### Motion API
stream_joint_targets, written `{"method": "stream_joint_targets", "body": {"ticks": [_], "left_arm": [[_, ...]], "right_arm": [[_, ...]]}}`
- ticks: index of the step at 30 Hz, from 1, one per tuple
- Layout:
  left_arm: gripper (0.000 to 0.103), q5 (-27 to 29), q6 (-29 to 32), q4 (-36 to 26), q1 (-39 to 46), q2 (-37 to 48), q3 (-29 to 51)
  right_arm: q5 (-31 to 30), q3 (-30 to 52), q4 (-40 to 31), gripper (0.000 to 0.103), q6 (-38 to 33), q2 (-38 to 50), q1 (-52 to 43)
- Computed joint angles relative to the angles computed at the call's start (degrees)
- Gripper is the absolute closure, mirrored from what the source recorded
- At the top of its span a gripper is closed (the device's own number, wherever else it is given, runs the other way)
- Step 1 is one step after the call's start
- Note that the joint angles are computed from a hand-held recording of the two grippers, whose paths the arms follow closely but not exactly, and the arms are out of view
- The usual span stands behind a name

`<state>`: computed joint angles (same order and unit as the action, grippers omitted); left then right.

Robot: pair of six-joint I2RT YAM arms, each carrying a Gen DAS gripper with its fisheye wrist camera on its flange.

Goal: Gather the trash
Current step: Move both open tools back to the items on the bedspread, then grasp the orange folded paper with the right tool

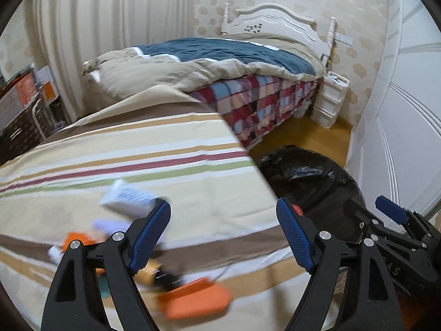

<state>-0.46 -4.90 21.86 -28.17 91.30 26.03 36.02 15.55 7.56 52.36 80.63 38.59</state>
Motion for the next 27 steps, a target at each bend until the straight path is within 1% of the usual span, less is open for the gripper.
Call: {"method": "stream_joint_targets", "body": {"ticks": [5, 8, 12, 15, 20, 24, 27], "left_arm": [[0.023, 4.42, 3.14, -0.71, 10.10, -7.20, -5.97], [0.022, 6.79, 5.70, -1.34, 16.04, -9.49, -8.15], [0.021, 8.78, 9.64, -1.08, 23.25, -11.27, -10.56], [0.021, 10.29, 12.67, 0.50, 29.30, -10.86, -12.13], [0.020, 14.77, 16.76, 0.79, 38.95, -7.50, -11.38], [0.020, 16.13, 17.94, 1.41, 42.54, -4.97, -10.69], [0.020, 16.62, 18.08, 1.80, 43.36, -3.95, -10.56]], "right_arm": [[1.04, 3.93, -1.10, 0.026, 5.80, 4.54, 8.92], [1.10, 7.34, -1.40, 0.025, 7.23, 8.40, 13.13], [0.67, 12.03, -1.56, 0.025, 7.40, 13.21, 17.17], [0.30, 15.56, -1.69, 0.024, 6.85, 16.67, 19.36], [-1.47, 20.74, -1.81, 0.024, 5.32, 21.70, 20.57], [-2.43, 23.60, -2.39, 0.024, 4.65, 24.46, 20.67], [-3.48, 25.42, -3.32, 0.024, 4.41, 26.37, 20.34]]}}
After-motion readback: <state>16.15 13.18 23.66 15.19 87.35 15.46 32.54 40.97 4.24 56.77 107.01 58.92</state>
